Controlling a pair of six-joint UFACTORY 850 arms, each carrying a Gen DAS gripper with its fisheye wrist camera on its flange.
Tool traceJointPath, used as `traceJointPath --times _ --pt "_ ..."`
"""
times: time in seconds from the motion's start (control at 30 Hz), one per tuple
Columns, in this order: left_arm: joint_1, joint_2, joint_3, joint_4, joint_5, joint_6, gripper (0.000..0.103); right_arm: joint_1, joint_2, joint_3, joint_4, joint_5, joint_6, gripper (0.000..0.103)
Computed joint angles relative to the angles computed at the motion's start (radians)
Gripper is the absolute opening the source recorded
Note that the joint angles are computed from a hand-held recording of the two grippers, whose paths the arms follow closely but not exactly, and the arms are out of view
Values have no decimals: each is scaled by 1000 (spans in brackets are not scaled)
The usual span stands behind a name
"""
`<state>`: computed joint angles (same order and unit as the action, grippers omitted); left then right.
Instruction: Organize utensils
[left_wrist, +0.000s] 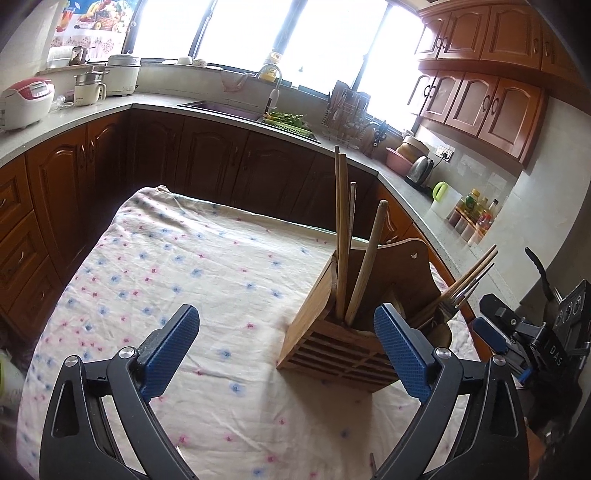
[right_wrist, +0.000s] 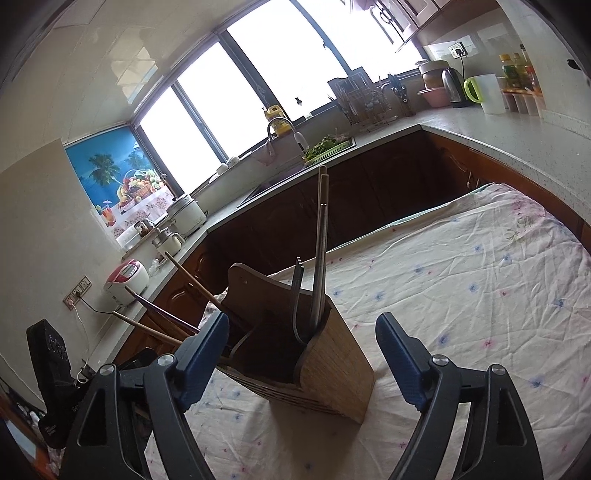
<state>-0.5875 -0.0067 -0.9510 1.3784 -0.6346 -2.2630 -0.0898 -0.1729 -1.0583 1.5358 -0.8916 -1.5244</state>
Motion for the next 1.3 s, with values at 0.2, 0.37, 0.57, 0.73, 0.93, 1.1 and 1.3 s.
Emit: traceJointPath --times 0.2,0.37,0.57,0.73,0.93,1.1,1.3 --pt "-26 9 1 -45 -52 42 98 -8 22 20 2 -15 -12 87" --pt "-47 24 6 -50 -79 49 98 -14 39 33 -2 -28 -16 87" --pt "-79 39 10 -53 -120 53 98 -21 70 52 -2 -48 -21 87" --pt "-105 50 14 -59 -151 57 98 -30 97 70 -6 -67 -28 87" --pt "-138 71 25 -66 -190 50 98 -48 126 92 -15 -92 -32 87" --pt "-170 87 33 -68 -226 42 98 -65 158 116 -20 -115 -39 87" --pt "-197 96 37 -76 -254 39 98 -87 194 146 -33 -139 -43 89"
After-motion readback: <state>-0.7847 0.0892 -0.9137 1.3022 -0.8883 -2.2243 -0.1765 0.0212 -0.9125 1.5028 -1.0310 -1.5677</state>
